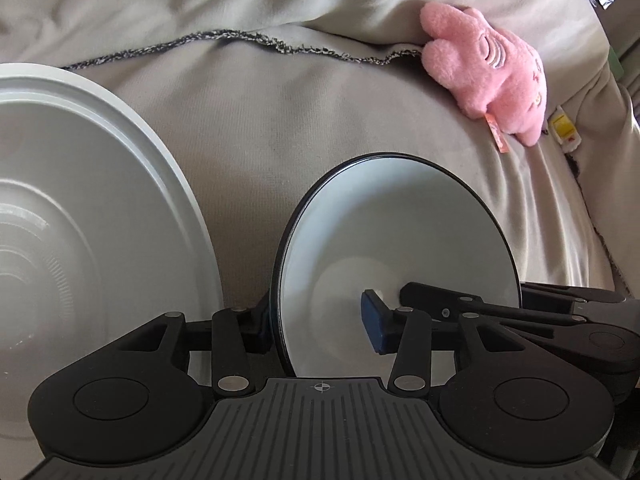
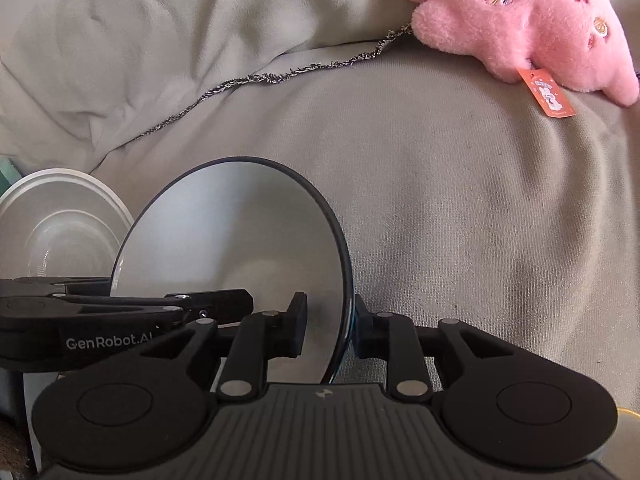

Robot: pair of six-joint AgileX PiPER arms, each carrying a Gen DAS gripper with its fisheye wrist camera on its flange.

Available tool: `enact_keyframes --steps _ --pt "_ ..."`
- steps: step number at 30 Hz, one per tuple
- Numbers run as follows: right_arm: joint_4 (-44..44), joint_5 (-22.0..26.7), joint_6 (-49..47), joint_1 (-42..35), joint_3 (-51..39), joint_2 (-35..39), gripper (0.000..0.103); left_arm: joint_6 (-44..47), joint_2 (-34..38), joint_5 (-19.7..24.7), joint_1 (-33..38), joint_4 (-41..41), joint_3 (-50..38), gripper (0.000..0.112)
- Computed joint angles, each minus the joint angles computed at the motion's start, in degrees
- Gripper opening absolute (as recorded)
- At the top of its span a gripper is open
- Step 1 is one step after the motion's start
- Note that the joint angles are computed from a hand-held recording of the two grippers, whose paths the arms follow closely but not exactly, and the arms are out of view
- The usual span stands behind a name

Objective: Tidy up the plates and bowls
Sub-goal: 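Carry the blue bowl toward the stacked dishes with both grippers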

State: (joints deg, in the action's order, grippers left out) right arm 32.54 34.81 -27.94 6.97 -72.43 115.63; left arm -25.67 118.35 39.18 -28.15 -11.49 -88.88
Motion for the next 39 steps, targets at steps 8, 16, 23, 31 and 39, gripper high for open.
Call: enact_keyframes --steps 8,16,23,31,39 --pt "4.18 0.04 -4.16 -1.41 1.02 -0.07 0.025 -7.01 0.81 0.75 -2.05 6.68 -1.43 0.045" --pt "11.41 -5.86 -11.57 -1.24 6.25 -2.0 0.025 -9.81 1.15 1.44 -1.5 6.57 -2.13 0.042" --pt "6.21 -4.89 -7.15 -0.37 4.0 -1.6 0.026 -10.27 -1.36 -4.77 -2.32 8.91 3.53 0.041" --pt "2.79 3.79 -10.02 -1.77 -3.42 1.89 0.026 2.68 -0.3 -2.03 -0.88 3.23 1.23 0.044" --pt "-1.33 -0.62 -7.3 0.89 0.42 -0.59 0.028 17.7 -1.43 -3.9 0.41 -3.27 3.83 0.048"
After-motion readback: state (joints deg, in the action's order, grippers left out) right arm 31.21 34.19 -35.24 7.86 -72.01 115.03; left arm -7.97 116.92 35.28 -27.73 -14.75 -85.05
